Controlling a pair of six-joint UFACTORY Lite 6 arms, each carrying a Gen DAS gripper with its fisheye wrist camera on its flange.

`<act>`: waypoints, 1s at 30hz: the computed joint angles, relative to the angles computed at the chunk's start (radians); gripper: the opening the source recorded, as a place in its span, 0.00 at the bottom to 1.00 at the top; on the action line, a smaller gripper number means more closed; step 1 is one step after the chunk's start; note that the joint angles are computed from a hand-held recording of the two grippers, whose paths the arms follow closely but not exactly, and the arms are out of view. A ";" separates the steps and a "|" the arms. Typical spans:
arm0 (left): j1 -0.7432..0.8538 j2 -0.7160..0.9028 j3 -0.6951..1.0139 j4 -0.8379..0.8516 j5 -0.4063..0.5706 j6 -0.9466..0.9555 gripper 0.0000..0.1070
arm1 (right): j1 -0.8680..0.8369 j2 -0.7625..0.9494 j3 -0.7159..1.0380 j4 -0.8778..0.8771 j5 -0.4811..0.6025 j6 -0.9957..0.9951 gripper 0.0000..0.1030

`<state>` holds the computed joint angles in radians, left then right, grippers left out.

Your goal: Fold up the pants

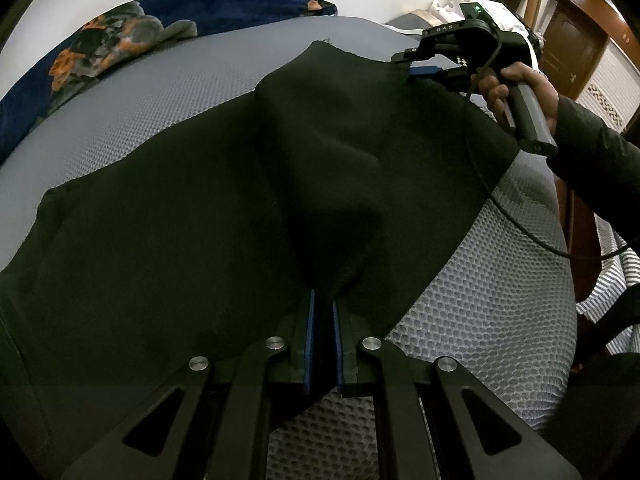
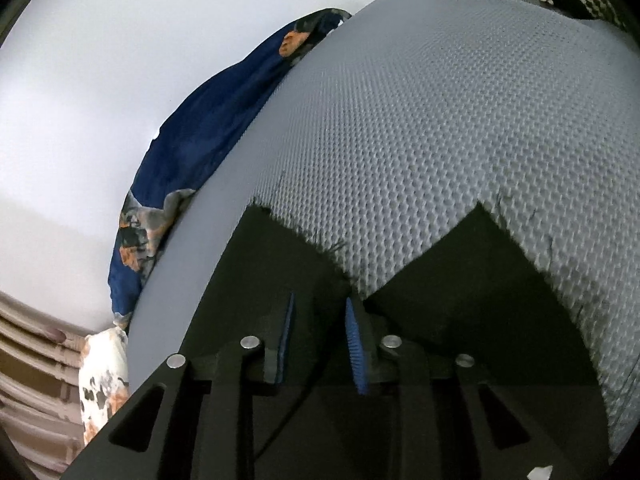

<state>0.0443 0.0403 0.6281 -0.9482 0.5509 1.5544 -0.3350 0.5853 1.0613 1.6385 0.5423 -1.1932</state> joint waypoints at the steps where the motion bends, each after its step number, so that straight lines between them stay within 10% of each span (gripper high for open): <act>1: 0.000 -0.003 -0.004 -0.001 -0.001 0.001 0.08 | -0.004 0.003 0.007 -0.017 0.003 0.011 0.10; 8: -0.003 -0.005 0.001 0.014 -0.002 -0.017 0.08 | 0.005 -0.157 -0.051 -0.094 -0.059 0.054 0.04; 17: -0.065 -0.026 -0.020 0.002 -0.065 -0.019 0.08 | -0.083 -0.690 -0.400 -0.679 -0.174 0.463 0.03; 30: -0.081 -0.055 -0.012 0.067 -0.039 0.028 0.08 | -0.360 -0.916 -0.730 -0.709 -0.115 0.340 0.02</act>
